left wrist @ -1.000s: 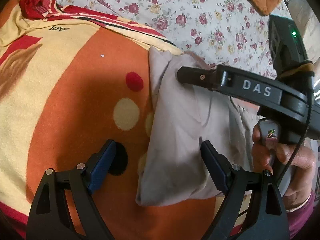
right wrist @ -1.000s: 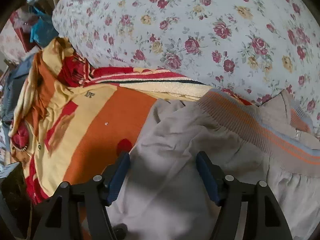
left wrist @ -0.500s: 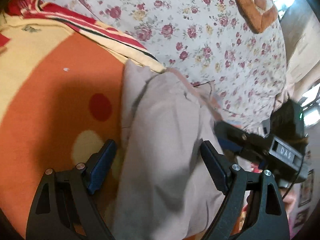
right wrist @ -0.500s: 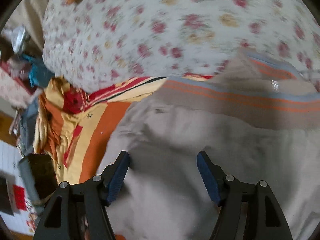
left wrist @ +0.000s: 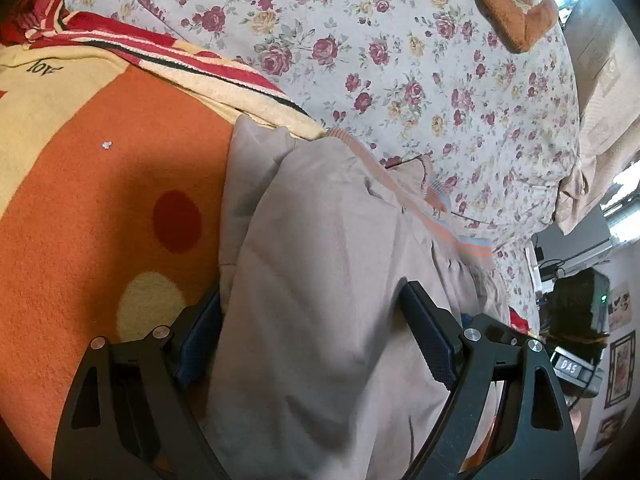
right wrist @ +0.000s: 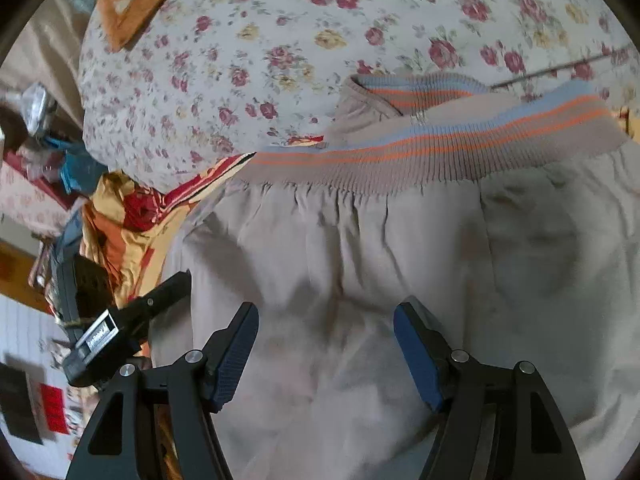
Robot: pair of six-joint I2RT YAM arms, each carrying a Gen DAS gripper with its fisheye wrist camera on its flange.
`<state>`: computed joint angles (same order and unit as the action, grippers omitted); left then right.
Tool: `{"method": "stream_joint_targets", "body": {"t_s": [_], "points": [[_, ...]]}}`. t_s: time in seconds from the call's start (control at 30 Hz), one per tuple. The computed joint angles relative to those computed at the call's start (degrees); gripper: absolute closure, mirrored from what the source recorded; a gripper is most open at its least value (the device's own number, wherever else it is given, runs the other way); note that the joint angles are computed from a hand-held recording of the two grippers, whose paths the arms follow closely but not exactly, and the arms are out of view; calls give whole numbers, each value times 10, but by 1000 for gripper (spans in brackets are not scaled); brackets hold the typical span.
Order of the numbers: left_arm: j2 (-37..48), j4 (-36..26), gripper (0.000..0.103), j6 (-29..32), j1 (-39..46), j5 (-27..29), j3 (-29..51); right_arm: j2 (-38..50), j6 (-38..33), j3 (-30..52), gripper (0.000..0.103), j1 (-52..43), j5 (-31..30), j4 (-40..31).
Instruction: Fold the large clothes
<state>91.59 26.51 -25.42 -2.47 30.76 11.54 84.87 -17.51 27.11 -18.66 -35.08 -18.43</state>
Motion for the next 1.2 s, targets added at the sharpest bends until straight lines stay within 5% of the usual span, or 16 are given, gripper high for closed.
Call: {"method": "stream_joint_targets", "body": {"t_s": [0.3,0.53,0.67,0.87,1.2], "points": [[47,87,49,-16,35,74,-16,-2,101,10,35,116,47,46],[20,129,77,-29,44,112,-41,22,95,2,35,88,23,54],[18,162,80,-34,51,142,-52,2,84,2,35,69,12,35],[-39,165,81,-40,5,102,-70,-30,117,29,34,90,-25,8],[-47,139,81,-34,-11,75,-65,19,198,111,33,258,62,24]]}}
